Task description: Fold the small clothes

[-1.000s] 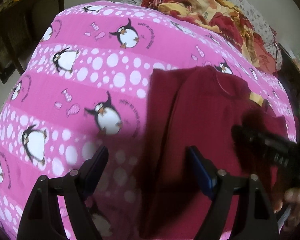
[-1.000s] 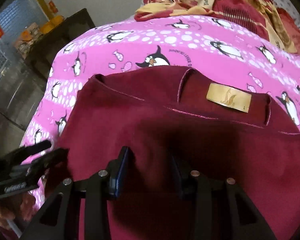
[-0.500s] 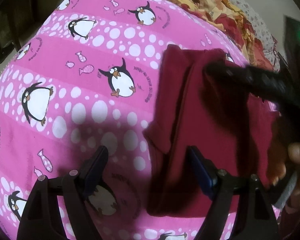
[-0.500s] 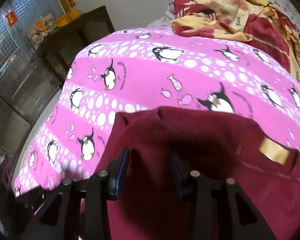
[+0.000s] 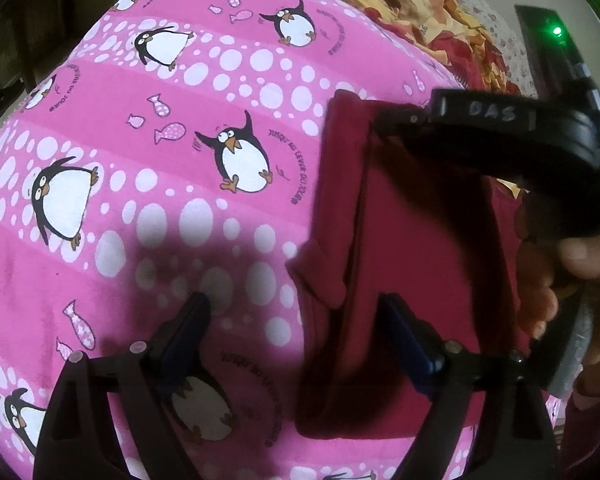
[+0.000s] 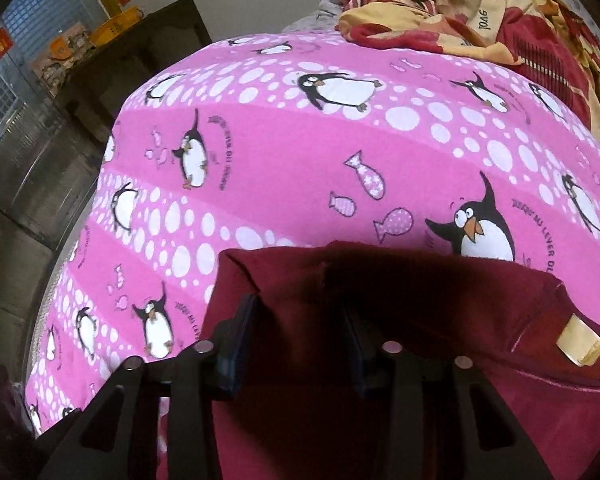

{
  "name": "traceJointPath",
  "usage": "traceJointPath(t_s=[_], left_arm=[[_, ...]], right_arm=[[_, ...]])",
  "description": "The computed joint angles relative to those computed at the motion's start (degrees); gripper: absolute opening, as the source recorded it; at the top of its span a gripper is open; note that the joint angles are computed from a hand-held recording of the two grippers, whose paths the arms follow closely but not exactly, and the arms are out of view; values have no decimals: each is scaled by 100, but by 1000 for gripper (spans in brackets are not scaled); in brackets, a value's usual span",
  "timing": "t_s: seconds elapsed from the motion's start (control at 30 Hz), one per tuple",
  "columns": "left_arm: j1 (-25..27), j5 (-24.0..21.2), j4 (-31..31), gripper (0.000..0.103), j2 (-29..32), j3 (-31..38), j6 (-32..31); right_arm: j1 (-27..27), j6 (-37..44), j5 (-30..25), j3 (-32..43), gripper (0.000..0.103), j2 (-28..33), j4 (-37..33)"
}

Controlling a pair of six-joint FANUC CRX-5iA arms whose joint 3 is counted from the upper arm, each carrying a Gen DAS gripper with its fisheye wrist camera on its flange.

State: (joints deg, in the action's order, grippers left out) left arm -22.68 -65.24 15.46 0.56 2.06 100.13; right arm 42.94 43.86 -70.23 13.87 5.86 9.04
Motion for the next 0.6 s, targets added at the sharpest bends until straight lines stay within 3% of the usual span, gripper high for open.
traceJointPath(t_s=[0.17, 0.47, 0.6], left_arm=[[-27, 31, -36, 88, 1, 5, 33], [30, 215, 135, 91, -143, -255, -114], [-26, 220, 36, 93, -145, -224, 12]], right_arm=[[184, 113, -257, 232, 62, 153, 52], [290, 168, -683, 664, 83, 598, 140], [430, 15, -698, 514, 81, 658, 504]])
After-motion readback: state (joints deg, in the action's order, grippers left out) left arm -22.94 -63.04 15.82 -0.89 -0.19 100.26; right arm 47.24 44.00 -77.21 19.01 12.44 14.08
